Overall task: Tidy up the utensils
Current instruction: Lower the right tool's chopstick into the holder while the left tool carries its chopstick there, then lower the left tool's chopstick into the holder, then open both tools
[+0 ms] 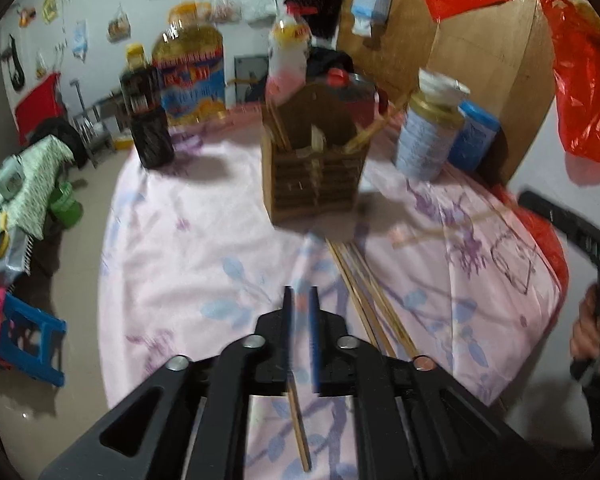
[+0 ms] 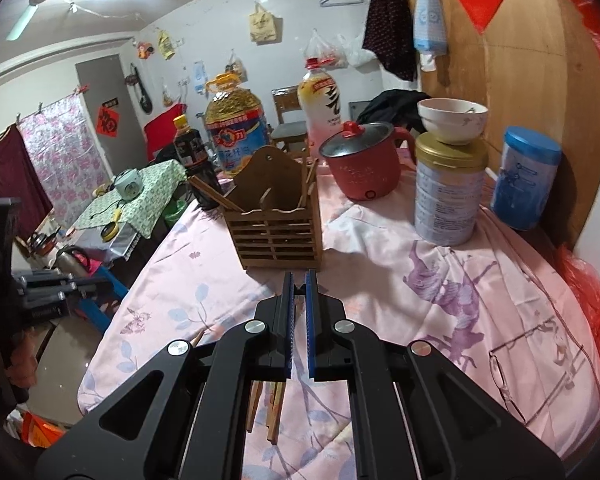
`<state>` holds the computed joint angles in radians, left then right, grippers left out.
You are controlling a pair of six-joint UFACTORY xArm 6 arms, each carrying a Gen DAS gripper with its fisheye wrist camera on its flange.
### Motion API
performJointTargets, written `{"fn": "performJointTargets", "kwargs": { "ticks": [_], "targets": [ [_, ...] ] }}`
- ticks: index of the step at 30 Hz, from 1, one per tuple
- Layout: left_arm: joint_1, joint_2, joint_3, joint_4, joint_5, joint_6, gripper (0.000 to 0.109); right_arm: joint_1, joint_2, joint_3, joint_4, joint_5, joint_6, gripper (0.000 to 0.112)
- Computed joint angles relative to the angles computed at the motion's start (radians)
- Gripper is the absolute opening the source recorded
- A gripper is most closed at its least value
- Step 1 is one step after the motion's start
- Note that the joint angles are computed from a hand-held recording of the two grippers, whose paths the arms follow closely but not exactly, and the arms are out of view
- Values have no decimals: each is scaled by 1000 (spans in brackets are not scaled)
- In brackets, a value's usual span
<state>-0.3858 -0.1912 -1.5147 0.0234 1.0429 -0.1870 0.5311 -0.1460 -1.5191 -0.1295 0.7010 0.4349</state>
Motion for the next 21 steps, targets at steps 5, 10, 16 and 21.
{"fn": "performJointTargets", "kwargs": {
  "ticks": [5, 10, 16, 21],
  "targets": [
    [-23, -99, 204, 6, 7, -46, 49, -31, 67, -85, 120, 19, -149, 6],
    [-34, -197, 389, 4, 33, -125, 38, -46, 141, -190, 212, 64, -270, 6],
    [-59, -284, 535, -3, 23, -219, 27, -48, 205, -284, 274, 111, -365, 6],
    [-97, -295, 559, 89, 4, -311, 6, -41, 237, -336, 301, 123, -405, 6]
  ]
}}
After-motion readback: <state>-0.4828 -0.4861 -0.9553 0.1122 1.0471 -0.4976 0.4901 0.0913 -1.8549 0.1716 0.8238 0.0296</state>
